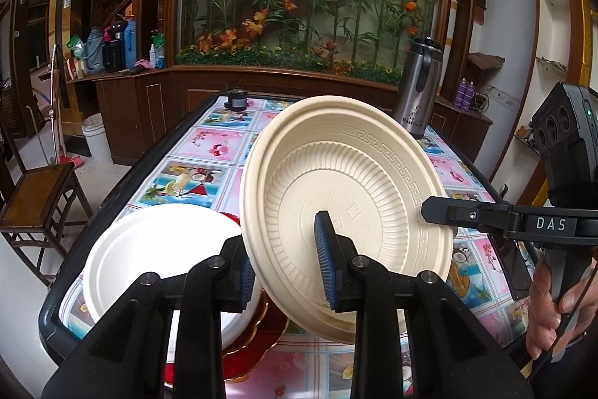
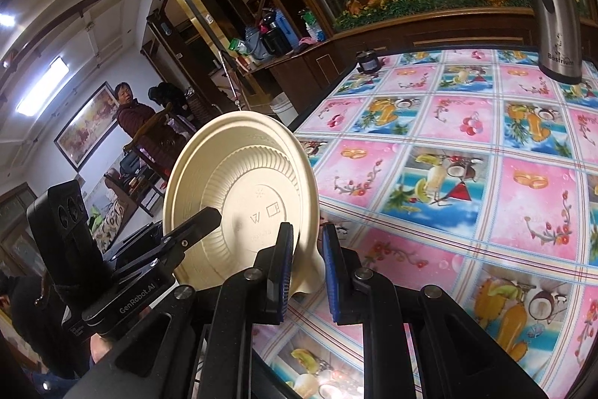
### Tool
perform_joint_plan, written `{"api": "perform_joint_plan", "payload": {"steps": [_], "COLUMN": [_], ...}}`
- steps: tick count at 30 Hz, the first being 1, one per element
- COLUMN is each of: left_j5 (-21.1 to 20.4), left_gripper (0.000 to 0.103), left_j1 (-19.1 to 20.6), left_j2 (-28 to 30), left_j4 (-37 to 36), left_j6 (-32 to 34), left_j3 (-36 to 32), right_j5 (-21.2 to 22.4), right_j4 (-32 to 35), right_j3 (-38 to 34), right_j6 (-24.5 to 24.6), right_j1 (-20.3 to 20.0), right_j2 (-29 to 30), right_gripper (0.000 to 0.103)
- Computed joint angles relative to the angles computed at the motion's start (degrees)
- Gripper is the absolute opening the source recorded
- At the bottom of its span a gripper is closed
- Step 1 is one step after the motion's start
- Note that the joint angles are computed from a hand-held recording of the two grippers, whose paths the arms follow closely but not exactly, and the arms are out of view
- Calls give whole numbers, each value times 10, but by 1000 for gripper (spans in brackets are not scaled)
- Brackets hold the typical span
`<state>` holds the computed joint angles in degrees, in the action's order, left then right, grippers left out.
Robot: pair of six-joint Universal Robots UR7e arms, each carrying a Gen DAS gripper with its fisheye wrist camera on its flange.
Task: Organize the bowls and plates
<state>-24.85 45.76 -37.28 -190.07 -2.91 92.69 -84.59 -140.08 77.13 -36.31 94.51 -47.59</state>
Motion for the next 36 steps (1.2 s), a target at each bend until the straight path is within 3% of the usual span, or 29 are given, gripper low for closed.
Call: {"api": "perform_joint_plan", "payload": {"steps": [23, 36], "left_j5": [39, 39], "left_gripper": [26, 26], "left_j1": [6, 26], "left_j2": [-52, -77], "left_j4": [-69, -10], "left_j6": [-16, -91], "left_j3": [67, 88], "right_j5": [-24, -40], "right_j4": [27, 57], "right_j3": [-32, -80], "right_j6": [-7, 19], "right_j1": [52, 65], "right_j2": [48, 95], "right_gripper": [16, 16]}}
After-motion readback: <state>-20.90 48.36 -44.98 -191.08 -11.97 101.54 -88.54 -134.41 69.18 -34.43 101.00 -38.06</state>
